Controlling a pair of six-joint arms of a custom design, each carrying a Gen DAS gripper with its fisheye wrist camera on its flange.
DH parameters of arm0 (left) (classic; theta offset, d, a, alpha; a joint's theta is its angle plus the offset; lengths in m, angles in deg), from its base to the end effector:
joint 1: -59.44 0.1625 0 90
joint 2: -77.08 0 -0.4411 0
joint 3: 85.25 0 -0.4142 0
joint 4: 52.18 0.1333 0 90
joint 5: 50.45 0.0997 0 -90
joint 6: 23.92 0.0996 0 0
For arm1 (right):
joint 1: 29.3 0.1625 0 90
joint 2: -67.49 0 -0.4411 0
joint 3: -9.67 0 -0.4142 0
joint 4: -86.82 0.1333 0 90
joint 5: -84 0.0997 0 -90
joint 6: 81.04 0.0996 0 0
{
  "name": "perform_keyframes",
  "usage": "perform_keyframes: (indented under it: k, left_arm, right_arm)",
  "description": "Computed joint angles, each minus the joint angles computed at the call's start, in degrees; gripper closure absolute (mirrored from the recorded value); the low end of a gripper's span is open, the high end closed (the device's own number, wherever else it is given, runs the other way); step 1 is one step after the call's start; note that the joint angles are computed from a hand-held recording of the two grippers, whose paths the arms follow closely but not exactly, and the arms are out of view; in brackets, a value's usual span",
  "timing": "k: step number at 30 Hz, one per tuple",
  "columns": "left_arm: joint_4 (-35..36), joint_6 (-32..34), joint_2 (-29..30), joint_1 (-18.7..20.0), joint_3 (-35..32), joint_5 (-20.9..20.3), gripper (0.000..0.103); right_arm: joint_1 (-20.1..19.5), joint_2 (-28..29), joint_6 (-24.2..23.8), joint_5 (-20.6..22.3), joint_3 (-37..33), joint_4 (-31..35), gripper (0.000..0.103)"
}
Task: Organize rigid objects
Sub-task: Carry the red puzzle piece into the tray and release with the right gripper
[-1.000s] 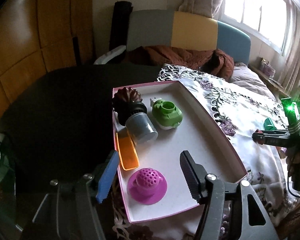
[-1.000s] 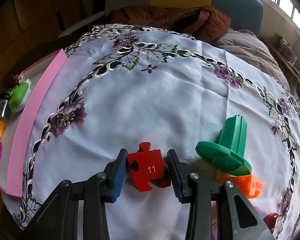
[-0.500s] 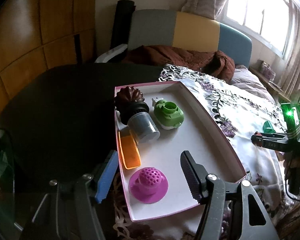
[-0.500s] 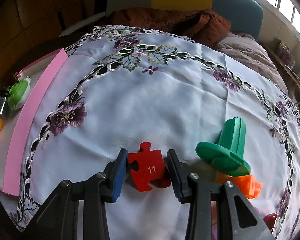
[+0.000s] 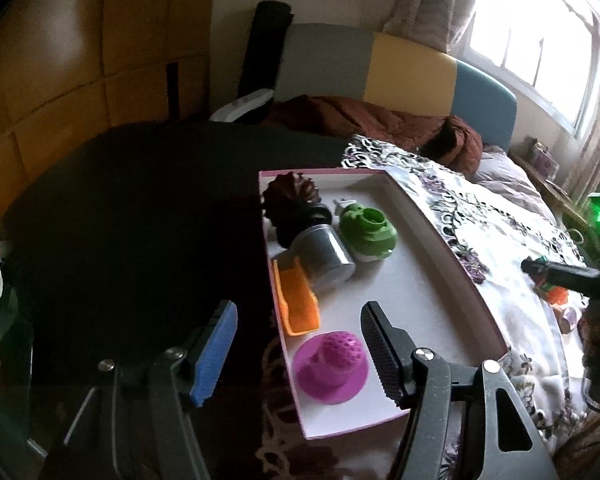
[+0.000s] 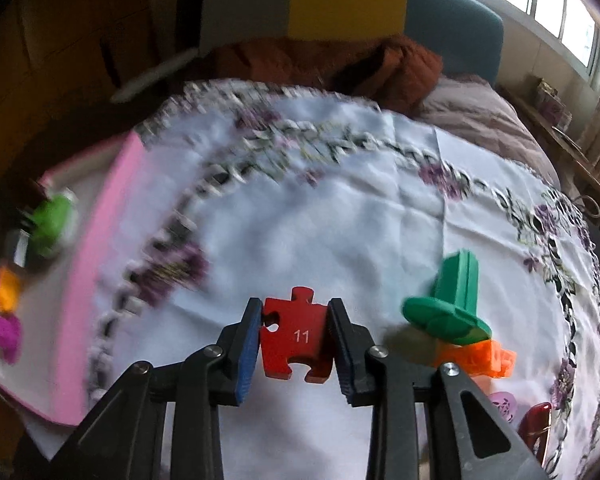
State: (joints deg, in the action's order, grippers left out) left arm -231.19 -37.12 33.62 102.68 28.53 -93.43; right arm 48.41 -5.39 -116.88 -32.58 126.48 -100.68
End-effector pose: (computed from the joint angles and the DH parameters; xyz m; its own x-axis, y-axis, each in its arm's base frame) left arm -0.2783 -0.5447 0.0435 -0.7785 0.1790 -0.6015 0.5262 0.7085 -0.4702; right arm -0.0323 -0.5651 0.3240 -0.7203 0.0997 0.6865 -0.3643 0.7878 -0.4967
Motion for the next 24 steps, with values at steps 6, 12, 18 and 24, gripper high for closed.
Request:
perform_keyframes:
  k: [6, 12, 18, 24]
  left_arm:
    - [-0.1, -1.8, -1.0, 1.0, 1.1, 0.4, 0.038]
    - [0.7, -3.7, -1.8, 2.3, 1.7, 2.2, 0.038]
    - [0.2, -4.9, -2.4, 2.5, 2.2, 3.8, 0.038]
    - [-0.2, -5.3, -2.4, 2.9, 2.4, 3.7, 0.038]
  right_arm:
    - [4.2, 0.6, -1.5, 4.6, 1.1, 0.7, 0.071]
    - [6.6, 2.3, 1.1, 8.1, 1.6, 3.1, 0.071]
    - [9.3, 7.6, 1.9, 7.9, -0.6, 8.9, 0.071]
    - [11.4, 13.7, 3.2, 5.5, -3.6, 11.3, 0.071]
